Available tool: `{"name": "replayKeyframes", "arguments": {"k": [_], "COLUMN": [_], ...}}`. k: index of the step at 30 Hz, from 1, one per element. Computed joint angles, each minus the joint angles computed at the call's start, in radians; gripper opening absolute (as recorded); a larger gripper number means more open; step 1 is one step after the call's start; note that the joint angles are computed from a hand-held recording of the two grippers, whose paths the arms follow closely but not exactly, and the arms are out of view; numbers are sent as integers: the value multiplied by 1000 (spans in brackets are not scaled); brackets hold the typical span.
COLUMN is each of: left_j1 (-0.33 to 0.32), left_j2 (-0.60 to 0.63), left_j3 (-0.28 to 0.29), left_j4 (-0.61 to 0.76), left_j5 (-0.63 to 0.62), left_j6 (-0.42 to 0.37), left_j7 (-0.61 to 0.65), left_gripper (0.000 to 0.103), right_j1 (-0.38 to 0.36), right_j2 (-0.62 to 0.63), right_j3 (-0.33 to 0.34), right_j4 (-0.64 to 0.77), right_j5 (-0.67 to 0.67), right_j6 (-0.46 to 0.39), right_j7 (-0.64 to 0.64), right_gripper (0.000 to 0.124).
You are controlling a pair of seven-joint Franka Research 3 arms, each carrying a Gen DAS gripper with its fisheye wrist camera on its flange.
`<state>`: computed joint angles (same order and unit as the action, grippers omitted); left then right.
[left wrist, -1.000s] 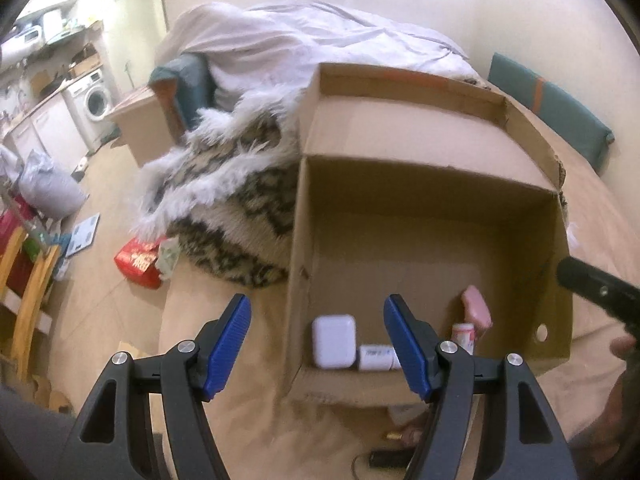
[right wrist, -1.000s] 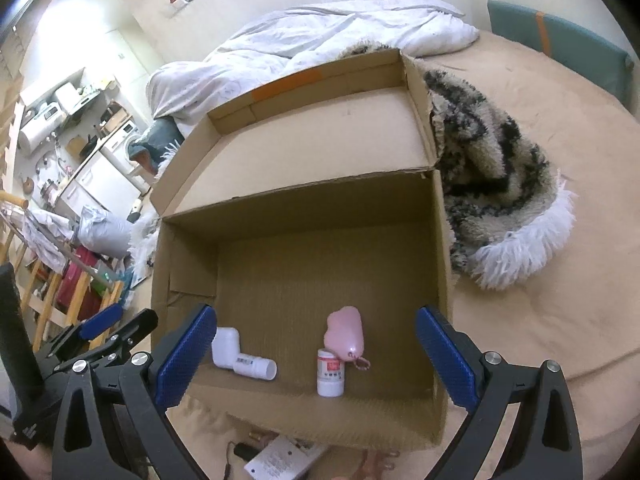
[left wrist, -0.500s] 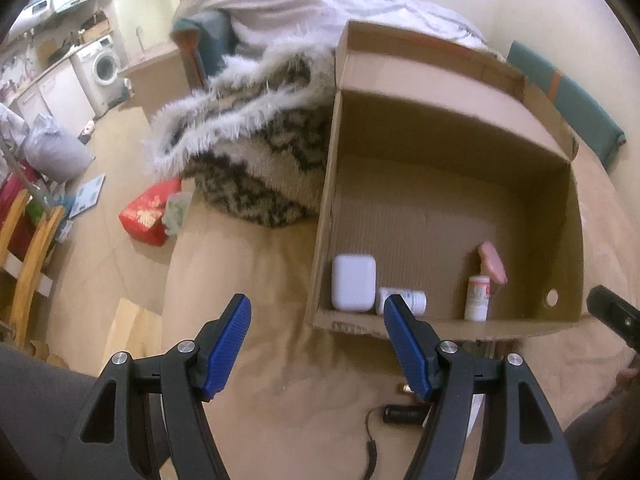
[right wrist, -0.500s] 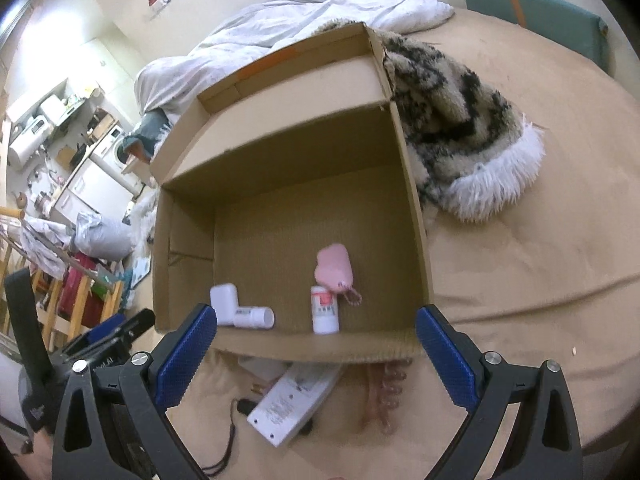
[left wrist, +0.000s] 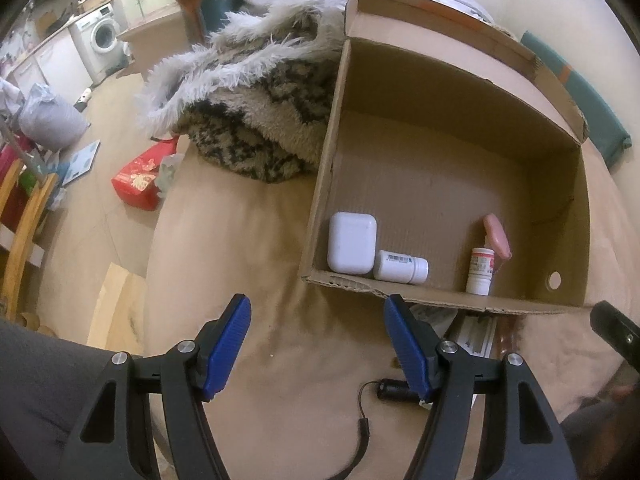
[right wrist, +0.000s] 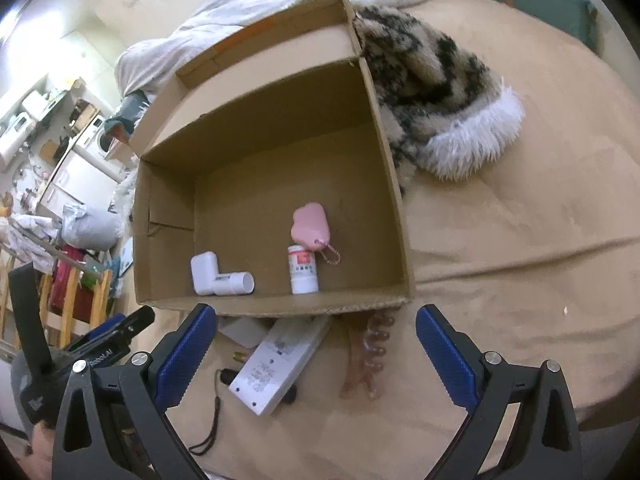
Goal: Organize rigid objects
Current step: 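Withdraw both open tools from the box toward the power strip and cord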
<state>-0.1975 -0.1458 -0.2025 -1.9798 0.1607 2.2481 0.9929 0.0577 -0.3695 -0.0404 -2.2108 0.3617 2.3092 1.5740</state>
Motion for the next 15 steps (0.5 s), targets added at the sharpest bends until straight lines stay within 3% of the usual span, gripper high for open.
{"name": "replayKeyframes", "arguments": {"k": [8,12,15], "left_j1": [-3,-3,0], "left_j2": [27,45,69], "left_j3": [0,2,15], "left_j4": [19,32,55], "left_j5": [-23,-41,-140], "left_j6": [-26,-46,-82], "left_j7": [4,13,59], "left_gripper": [66,66,66], "right_j1": [3,-8,-20], "right_j2": [29,73,113], "right_j3": [6,6,13], "right_j4": [9,39,65], "right_j5": [-28,-47,-87], "right_j6": [-26,-95,-154], "right_j7": [-10,34,93], "right_gripper": [103,103,103]}}
